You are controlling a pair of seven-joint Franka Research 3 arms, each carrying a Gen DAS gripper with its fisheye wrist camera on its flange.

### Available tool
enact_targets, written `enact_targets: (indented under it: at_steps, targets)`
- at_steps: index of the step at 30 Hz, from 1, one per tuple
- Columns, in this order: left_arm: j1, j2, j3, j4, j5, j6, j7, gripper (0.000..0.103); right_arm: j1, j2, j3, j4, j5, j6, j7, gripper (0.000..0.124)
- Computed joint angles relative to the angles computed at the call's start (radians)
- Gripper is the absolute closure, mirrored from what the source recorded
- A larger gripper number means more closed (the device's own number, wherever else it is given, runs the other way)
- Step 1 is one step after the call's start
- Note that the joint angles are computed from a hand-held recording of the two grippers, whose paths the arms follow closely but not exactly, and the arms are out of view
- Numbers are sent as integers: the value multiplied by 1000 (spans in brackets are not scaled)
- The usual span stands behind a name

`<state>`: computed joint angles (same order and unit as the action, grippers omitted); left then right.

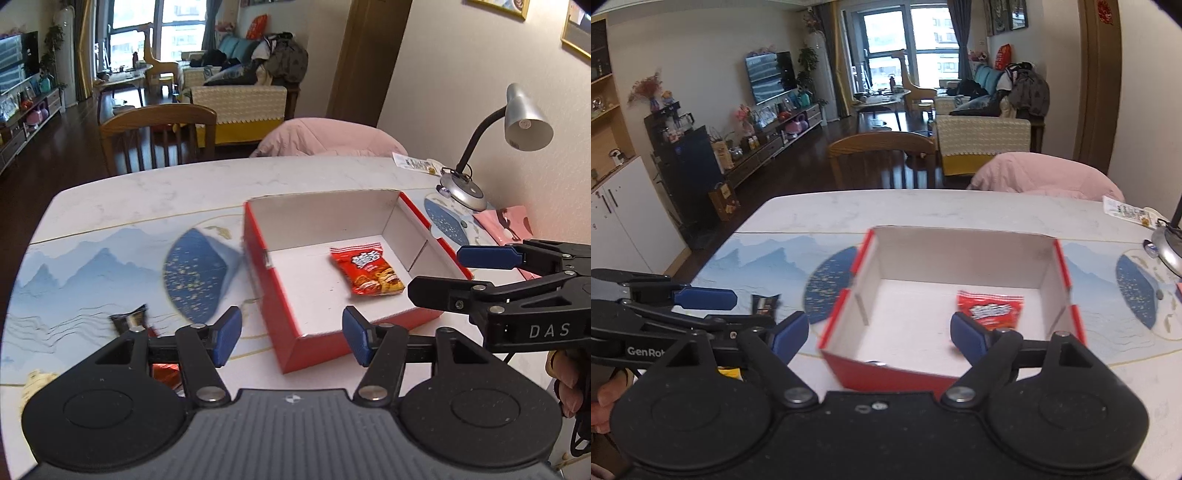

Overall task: Organize snacks
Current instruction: 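Withdraw the right gripper from the box back toward the snack pile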

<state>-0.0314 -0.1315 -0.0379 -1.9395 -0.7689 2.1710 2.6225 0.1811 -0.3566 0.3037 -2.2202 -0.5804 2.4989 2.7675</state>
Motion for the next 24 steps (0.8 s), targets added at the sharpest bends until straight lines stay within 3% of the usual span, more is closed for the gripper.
enact_targets:
  at_steps: [5,17,20,24]
  targets:
    - [35,-7,38,0,-21,-27,50,40,21,71,26,61,-40,7,46,36]
    - [157,58,85,42,-56,-79,118,20,176,232,-25,158,-94,41,99,21]
    - [194,98,85,74,-57,-109,119,20,211,277,-46,175,-95,57,67,21]
    - [232,133,67,82,-34,-85,142,20,260,344,-81,188,-33,86,-86,21]
